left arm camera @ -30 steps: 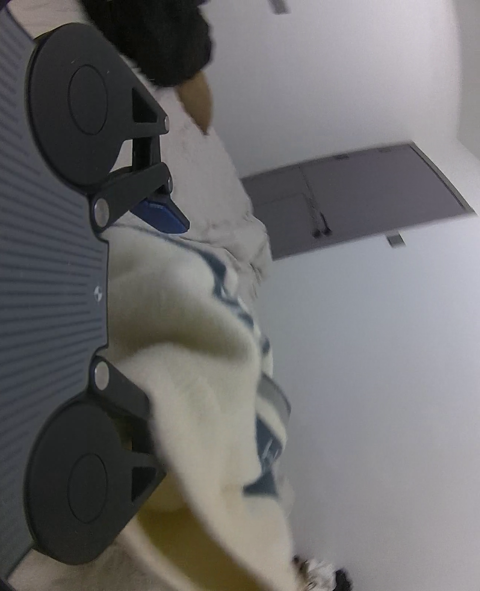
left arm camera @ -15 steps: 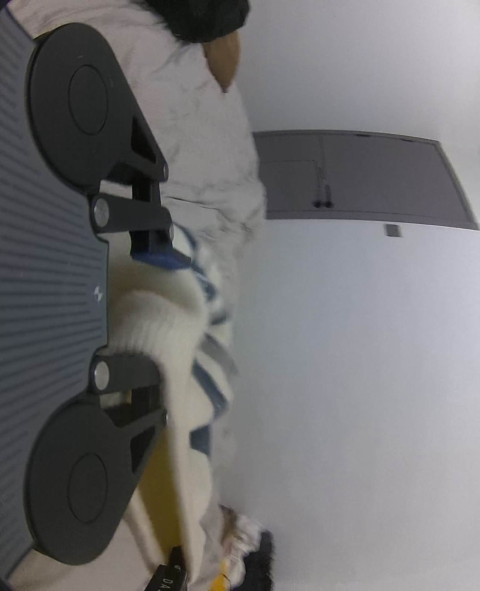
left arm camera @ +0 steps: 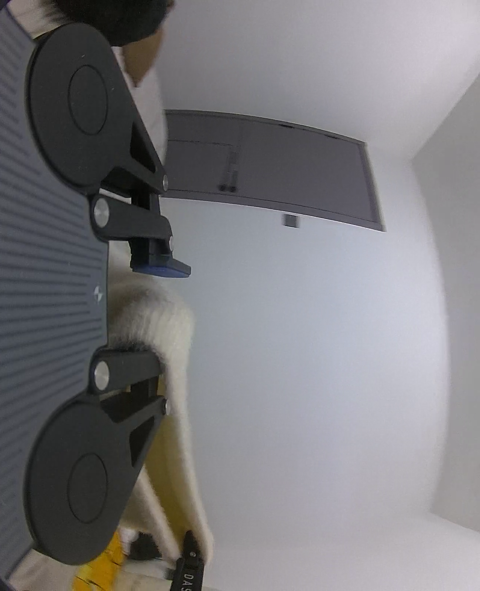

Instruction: Fold large clothes

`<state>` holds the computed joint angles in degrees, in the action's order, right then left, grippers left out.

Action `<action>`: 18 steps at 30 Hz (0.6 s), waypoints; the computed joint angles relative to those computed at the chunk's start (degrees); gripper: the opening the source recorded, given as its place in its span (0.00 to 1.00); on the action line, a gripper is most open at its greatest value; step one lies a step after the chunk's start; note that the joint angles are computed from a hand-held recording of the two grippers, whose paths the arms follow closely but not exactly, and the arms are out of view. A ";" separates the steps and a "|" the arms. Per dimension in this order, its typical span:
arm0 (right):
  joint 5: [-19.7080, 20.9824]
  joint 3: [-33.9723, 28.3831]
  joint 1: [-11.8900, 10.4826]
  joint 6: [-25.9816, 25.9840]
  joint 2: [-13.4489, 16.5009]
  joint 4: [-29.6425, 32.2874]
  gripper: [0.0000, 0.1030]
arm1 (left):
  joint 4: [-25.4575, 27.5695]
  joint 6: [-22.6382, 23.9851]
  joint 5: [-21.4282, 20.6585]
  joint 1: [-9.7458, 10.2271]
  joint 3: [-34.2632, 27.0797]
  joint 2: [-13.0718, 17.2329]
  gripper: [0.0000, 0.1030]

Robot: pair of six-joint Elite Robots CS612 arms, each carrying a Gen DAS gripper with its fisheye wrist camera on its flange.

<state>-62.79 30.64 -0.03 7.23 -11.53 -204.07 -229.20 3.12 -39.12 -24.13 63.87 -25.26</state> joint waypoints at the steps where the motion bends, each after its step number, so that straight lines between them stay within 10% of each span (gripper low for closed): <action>1: 0.79 0.70 -0.16 1.27 -1.03 -0.57 0.10 | -0.76 0.77 -0.56 -0.02 0.84 -1.07 0.23; 18: 4.87 -3.87 -0.73 6.46 -9.04 -3.69 0.10 | 1.96 4.32 -12.06 1.08 6.57 -17.93 0.23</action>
<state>-57.92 26.77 -0.76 13.70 -20.57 -207.76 -227.24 7.45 -51.18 -23.05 70.44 -43.18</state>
